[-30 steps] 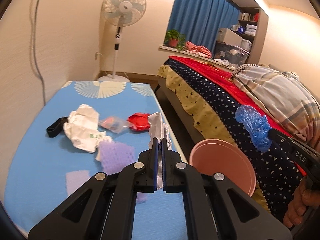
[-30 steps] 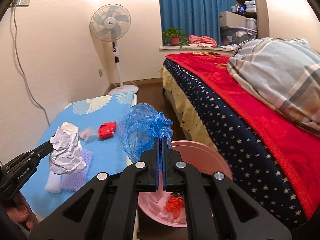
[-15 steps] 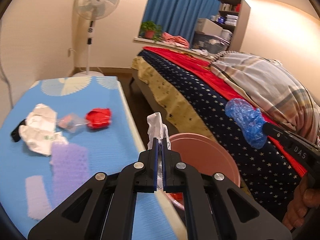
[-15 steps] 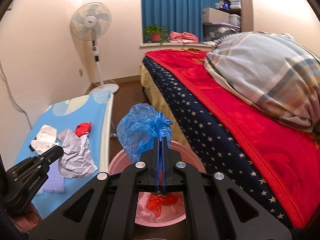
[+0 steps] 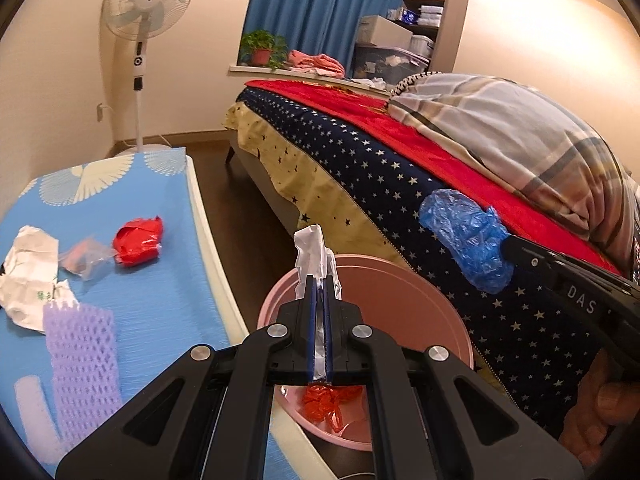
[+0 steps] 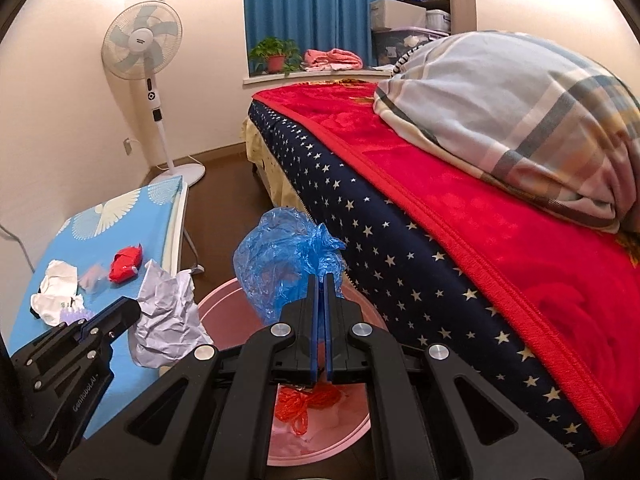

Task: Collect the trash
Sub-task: 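Open both tools to drop the blue bag and white paper into the bin, then move both tools back over the lavender foam nets on the mattress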

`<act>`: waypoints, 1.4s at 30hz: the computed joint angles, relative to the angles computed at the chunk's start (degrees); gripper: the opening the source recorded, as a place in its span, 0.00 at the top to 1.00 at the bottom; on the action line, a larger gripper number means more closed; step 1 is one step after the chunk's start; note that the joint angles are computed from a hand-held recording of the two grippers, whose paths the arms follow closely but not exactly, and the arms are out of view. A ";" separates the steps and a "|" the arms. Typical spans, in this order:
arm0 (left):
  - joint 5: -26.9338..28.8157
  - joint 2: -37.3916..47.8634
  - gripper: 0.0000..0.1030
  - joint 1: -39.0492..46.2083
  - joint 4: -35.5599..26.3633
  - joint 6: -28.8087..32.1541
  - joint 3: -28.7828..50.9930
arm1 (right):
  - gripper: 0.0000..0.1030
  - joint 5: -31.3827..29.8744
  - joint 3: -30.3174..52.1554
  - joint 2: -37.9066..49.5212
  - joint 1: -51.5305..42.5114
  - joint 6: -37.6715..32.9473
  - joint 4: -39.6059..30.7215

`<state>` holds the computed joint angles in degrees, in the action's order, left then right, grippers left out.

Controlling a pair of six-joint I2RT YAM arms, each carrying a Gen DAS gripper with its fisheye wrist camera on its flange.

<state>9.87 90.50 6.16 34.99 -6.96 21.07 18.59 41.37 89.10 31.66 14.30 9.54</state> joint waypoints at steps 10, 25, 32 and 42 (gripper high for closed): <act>1.28 3.70 0.69 0.55 -0.65 -0.80 2.26 | 0.75 1.06 1.39 2.09 -0.22 1.64 -1.05; 0.91 -2.96 0.69 5.88 -2.33 0.13 -1.85 | 0.69 -1.63 -1.08 -0.55 2.22 1.36 2.39; 2.04 -9.24 0.69 13.21 -4.27 2.77 -5.50 | 0.69 -4.82 -2.59 -1.04 5.35 1.22 7.11; 6.74 -15.20 0.69 31.45 -5.66 6.73 -10.00 | 0.69 -8.74 -2.43 3.55 12.09 1.63 14.16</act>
<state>16.60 75.31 37.61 29.33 -0.23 11.07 9.85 38.94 92.65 43.75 15.93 23.70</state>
